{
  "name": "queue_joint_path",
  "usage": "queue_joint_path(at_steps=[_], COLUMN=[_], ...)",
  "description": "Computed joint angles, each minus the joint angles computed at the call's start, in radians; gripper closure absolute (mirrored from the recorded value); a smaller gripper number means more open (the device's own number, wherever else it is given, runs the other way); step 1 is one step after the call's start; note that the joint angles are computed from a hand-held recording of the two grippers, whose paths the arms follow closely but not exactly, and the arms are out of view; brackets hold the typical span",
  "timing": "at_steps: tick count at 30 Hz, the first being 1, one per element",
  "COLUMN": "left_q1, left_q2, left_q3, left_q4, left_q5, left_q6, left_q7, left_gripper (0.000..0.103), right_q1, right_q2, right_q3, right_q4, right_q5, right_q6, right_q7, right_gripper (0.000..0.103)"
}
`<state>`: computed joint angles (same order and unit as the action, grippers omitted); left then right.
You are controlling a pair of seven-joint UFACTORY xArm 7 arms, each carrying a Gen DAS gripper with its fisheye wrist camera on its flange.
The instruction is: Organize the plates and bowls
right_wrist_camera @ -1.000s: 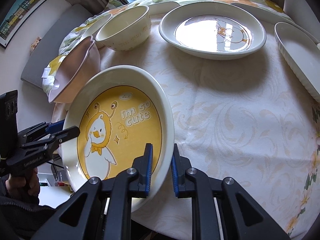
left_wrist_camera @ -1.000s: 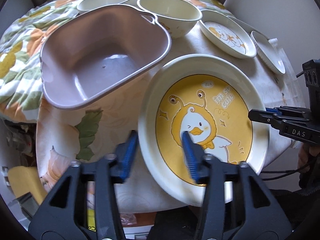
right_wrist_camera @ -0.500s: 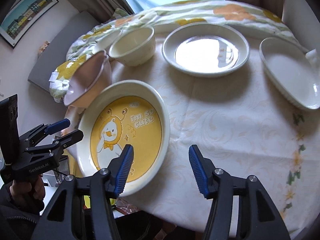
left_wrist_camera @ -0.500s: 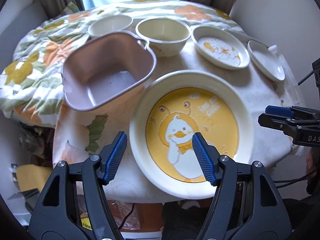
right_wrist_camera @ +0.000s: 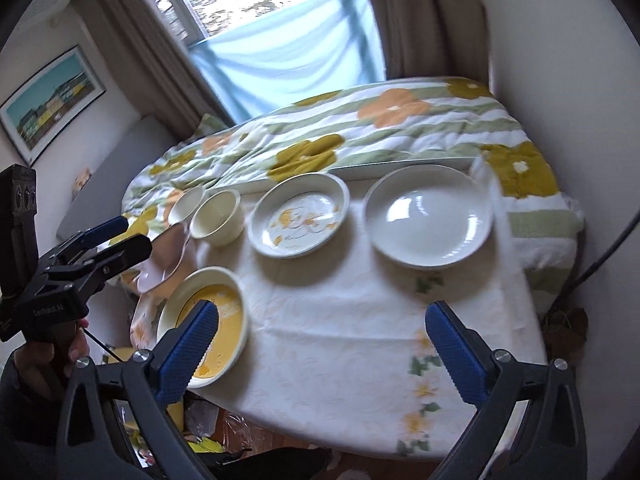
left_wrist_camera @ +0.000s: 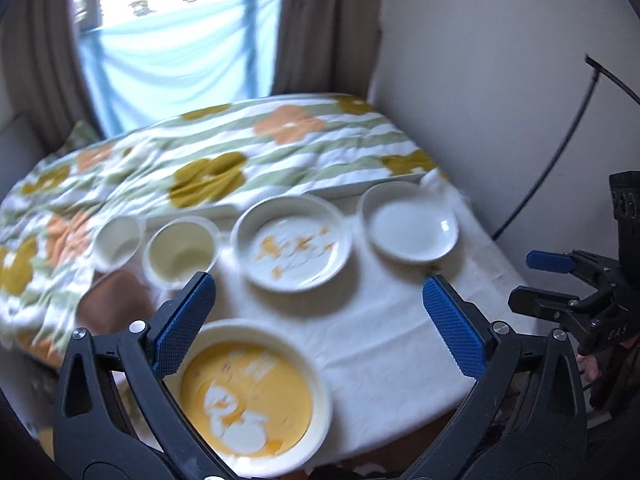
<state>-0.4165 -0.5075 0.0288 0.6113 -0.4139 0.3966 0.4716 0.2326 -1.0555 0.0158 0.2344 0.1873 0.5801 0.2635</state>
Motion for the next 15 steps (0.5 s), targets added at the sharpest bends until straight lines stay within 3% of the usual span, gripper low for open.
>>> queue_joint_path(at_steps=[3, 7, 11, 15], left_q1=[-0.065, -0.067, -0.029, 0.003], left_q2=[0.158, 0.395, 0.637, 0.867], left_q3=[0.023, -0.004, -0.057, -0.109], left_q4=[0.166, 0.401, 0.641, 0.858], left_q5=[-0.046, -0.099, -0.113, -0.033], left_q6=[0.052, 0.132, 0.252, 0.349], left_q7=[0.085, 0.18, 0.22, 0.219], left_gripper=[0.0, 0.0, 0.0, 0.003], right_q1=[-0.08, -0.195, -0.199, -0.161], right_q2=[-0.016, 0.025, 0.164, 0.344], right_q3=[-0.023, 0.005, -0.081, -0.154], right_q4=[0.011, 0.024, 0.031, 0.033], right_q5=[-0.027, -0.071, -0.022, 0.074], right_q6=[0.015, -0.011, -0.11, -0.232], right_q7=[0.003, 0.068, 0.077, 0.085], right_gripper=[0.0, 0.0, 0.0, 0.0])
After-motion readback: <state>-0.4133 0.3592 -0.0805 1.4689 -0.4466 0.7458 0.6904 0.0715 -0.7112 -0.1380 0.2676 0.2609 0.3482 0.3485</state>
